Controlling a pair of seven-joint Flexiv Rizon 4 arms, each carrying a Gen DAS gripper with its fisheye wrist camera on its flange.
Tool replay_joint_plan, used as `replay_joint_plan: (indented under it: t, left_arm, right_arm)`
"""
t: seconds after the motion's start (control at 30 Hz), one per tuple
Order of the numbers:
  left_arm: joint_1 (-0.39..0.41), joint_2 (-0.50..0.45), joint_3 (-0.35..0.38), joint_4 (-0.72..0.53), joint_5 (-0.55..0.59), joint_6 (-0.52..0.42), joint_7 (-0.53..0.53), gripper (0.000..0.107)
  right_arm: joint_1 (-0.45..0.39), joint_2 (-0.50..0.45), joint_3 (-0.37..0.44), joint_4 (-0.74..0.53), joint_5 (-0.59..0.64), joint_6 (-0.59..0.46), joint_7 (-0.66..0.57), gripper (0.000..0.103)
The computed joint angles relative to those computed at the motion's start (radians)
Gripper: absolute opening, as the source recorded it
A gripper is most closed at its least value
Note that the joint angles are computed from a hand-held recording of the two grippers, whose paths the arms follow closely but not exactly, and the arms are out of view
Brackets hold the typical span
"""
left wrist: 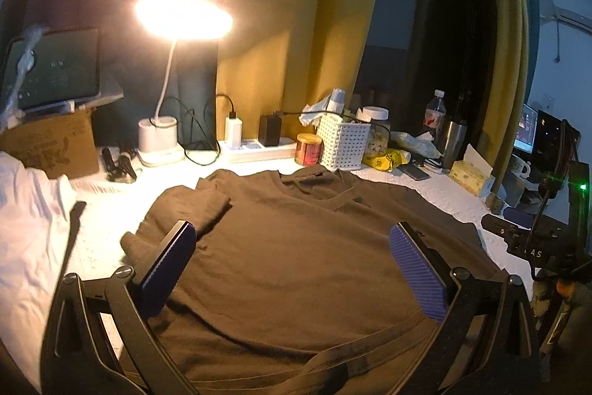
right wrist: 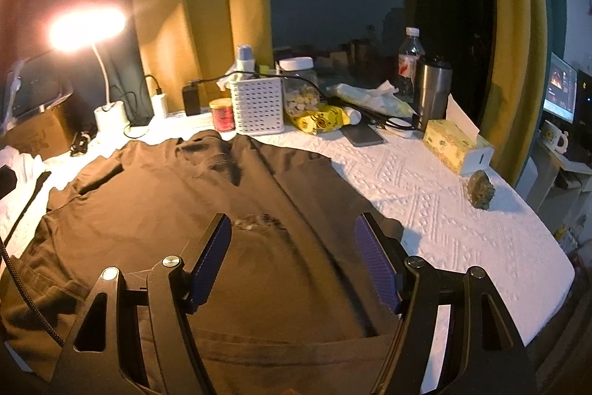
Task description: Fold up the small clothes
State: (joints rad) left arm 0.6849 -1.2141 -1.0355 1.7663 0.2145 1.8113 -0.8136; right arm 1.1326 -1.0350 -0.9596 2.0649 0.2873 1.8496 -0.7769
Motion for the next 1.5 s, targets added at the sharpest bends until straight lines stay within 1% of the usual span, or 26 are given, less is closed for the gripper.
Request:
replay_joint_plan:
  t: [0.2, 0.37, 0.53, 0.6, 0.67, 0.73, 0.9, 0.93, 1.0, 1.03, 1.07, 1.2, 1.23, 1.27, 1.3, 1.37, 1.4, 1.43, 1.47, 1.5]
  left_arm:
    - [-0.08, 0.05, 0.07, -0.05, -0.064, -0.037, -0.026, 0.102]
    - [-0.138, 0.073, 0.111, -0.092, -0.119, -0.07, -0.03, 0.102]
    - [-0.186, 0.092, 0.147, -0.133, -0.181, -0.107, -0.022, 0.102]
    - [-0.208, 0.1, 0.167, -0.152, -0.208, -0.113, -0.025, 0.102]
    - [-0.236, 0.11, 0.198, -0.172, -0.233, -0.118, -0.029, 0.102]
    - [-0.266, 0.119, 0.231, -0.195, -0.259, -0.134, -0.032, 0.102]
    - [-0.325, 0.125, 0.287, -0.247, -0.318, -0.169, -0.017, 0.102]
    - [-0.336, 0.126, 0.298, -0.257, -0.33, -0.175, -0.015, 0.102]
    - [-0.361, 0.127, 0.325, -0.283, -0.361, -0.197, -0.016, 0.102]
    - [-0.37, 0.128, 0.334, -0.292, -0.375, -0.205, -0.014, 0.102]
    - [-0.377, 0.127, 0.341, -0.301, -0.388, -0.213, -0.01, 0.102]
    - [-0.388, 0.124, 0.35, -0.318, -0.427, -0.234, 0.016, 0.102]
    - [-0.39, 0.124, 0.35, -0.319, -0.435, -0.238, 0.023, 0.102]
    - [-0.39, 0.124, 0.35, -0.321, -0.444, -0.248, 0.03, 0.102]
    - [-0.391, 0.125, 0.349, -0.321, -0.452, -0.254, 0.038, 0.102]
    - [-0.385, 0.125, 0.34, -0.316, -0.465, -0.258, 0.058, 0.102]
    - [-0.38, 0.125, 0.333, -0.311, -0.47, -0.257, 0.069, 0.102]
    - [-0.376, 0.125, 0.328, -0.309, -0.475, -0.258, 0.077, 0.102]
    - [-0.372, 0.125, 0.323, -0.307, -0.481, -0.26, 0.084, 0.102]
    - [-0.365, 0.125, 0.315, -0.303, -0.486, -0.26, 0.091, 0.102]
  right_arm:
    - [-0.094, 0.031, 0.043, -0.023, -0.033, -0.006, -0.029, 0.073]
    - [-0.219, 0.081, 0.13, -0.06, -0.076, -0.015, -0.062, 0.073]
    - [-0.406, 0.142, 0.286, -0.127, -0.154, -0.047, -0.1, 0.073]
    - [-0.452, 0.143, 0.316, -0.152, -0.181, -0.063, -0.107, 0.073]
    - [-0.519, 0.149, 0.371, -0.183, -0.215, -0.074, -0.116, 0.073]
    - [-0.6, 0.153, 0.443, -0.22, -0.254, -0.089, -0.126, 0.073]
    - [-0.829, 0.155, 0.672, -0.323, -0.359, -0.157, -0.147, 0.073]
    - [-0.861, 0.151, 0.704, -0.341, -0.379, -0.166, -0.153, 0.073]
    - [-0.901, 0.138, 0.743, -0.374, -0.409, -0.195, -0.156, 0.073]
    - [-0.942, 0.134, 0.791, -0.397, -0.428, -0.227, -0.165, 0.073]
    - [-0.958, 0.128, 0.808, -0.407, -0.438, -0.238, -0.166, 0.073]
    - [-0.948, 0.123, 0.797, -0.394, -0.458, -0.211, -0.167, 0.072]
    - [-0.939, 0.122, 0.788, -0.389, -0.461, -0.205, -0.167, 0.07]
    - [-0.925, 0.12, 0.773, -0.386, -0.465, -0.202, -0.167, 0.059]
    - [-0.912, 0.12, 0.76, -0.383, -0.472, -0.208, -0.169, 0.055]
    - [-0.857, 0.119, 0.696, -0.372, -0.479, -0.224, -0.157, 0.025]
    - [-0.852, 0.121, 0.692, -0.37, -0.485, -0.231, -0.157, 0.021]
    - [-0.862, 0.124, 0.707, -0.37, -0.491, -0.232, -0.162, 0.015]
    - [-0.852, 0.124, 0.695, -0.365, -0.49, -0.229, -0.155, 0.01]
    - [-0.846, 0.127, 0.69, -0.36, -0.489, -0.224, -0.151, 0.01]
